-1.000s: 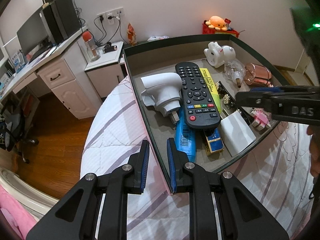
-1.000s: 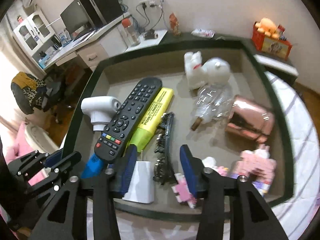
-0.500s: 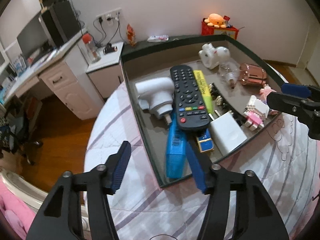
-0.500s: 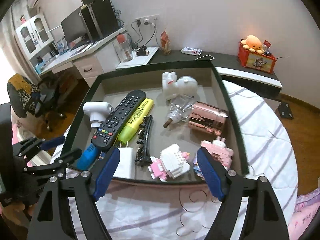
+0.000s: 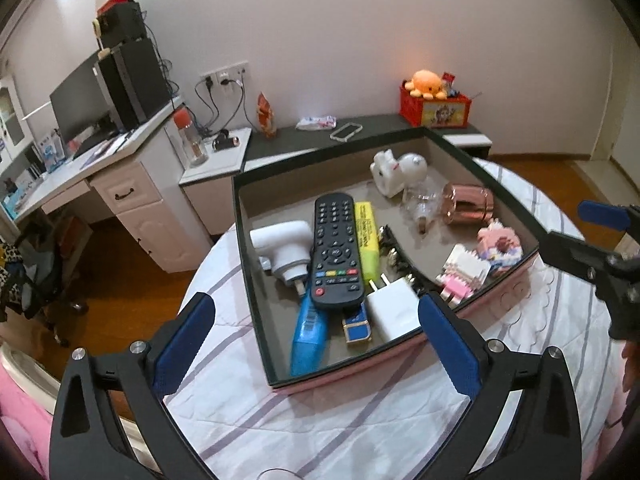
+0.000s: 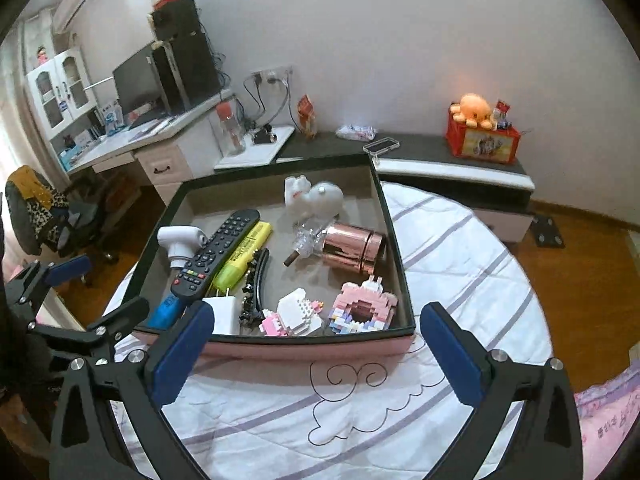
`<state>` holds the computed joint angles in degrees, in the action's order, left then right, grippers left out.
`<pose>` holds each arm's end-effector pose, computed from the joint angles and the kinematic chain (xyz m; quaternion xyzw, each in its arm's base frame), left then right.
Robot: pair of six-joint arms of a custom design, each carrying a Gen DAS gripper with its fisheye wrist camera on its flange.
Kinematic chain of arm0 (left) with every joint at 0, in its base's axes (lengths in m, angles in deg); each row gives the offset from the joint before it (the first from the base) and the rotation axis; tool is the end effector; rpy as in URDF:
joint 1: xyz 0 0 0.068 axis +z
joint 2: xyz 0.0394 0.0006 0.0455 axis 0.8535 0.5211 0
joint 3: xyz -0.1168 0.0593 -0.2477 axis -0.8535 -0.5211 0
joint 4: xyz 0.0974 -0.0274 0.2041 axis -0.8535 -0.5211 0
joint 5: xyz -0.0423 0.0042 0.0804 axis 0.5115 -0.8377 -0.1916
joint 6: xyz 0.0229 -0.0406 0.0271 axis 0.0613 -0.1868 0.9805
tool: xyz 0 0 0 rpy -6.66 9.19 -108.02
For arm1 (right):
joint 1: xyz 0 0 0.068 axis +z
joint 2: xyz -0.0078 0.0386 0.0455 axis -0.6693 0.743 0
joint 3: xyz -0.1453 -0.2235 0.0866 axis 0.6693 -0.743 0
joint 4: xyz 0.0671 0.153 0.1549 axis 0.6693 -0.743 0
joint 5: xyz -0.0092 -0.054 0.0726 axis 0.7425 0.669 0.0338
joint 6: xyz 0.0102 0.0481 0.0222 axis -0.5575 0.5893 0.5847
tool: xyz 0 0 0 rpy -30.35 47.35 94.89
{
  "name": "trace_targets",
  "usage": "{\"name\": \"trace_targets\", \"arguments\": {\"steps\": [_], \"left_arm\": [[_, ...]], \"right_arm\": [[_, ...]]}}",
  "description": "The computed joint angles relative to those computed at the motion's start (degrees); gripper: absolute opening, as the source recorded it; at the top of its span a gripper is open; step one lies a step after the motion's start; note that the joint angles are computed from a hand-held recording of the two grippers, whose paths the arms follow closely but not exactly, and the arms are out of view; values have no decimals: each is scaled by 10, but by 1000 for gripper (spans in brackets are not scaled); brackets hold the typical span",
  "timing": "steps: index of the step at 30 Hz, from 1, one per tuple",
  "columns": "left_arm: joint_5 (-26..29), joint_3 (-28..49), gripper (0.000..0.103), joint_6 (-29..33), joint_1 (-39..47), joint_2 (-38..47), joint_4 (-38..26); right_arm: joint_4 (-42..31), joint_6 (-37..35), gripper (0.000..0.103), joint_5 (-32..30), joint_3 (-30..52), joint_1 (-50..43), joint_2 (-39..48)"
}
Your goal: Organize rigid objects
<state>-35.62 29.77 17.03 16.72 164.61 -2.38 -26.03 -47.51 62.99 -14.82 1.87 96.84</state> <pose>0.1685 -0.1249 0.0971 0.0051 0.9254 0.0623 0.3737 0.2206 0.2044 0.0820 -0.1635 0.9095 0.1381 0.3563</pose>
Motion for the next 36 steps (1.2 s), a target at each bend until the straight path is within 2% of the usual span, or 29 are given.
{"name": "trace_targets", "arguments": {"steps": [6,10,12,15,20,22,25,26,29,31,33,36], "left_arm": [[-50,-17,103,-29,-62,-18,40],[-79,-1,103,-46,-100,-22,5],[-72,-3,103,-55,-112,-30,-4],[-81,-7,103,-83,-137,-53,-30],[-102,-27,103,-138,-196,-118,-65],[-124,-25,103,-165,-227,-137,-95],[-175,0,103,-223,-284,-149,-180],[-194,14,103,-256,-307,-156,-228],[-235,32,103,-331,-361,-171,-311],[-252,57,103,-396,-392,-160,-384],[-269,82,103,-467,-422,-143,-458],[-293,103,103,-566,-468,-127,-540]], "right_arm": [[37,-3,103,46,-41,19,-18],[74,10,103,70,-75,34,-21],[89,19,103,83,-95,44,-30],[112,37,103,80,-128,49,-50],[148,72,103,131,-194,93,-97],[145,84,103,172,-210,128,-117],[117,103,103,215,-221,171,-153],[121,109,103,222,-229,181,-163],[101,126,103,247,-246,217,-210],[68,140,103,301,-244,252,-232],[2,167,103,368,-228,298,-251],[-41,205,103,412,-226,341,-275]]}}
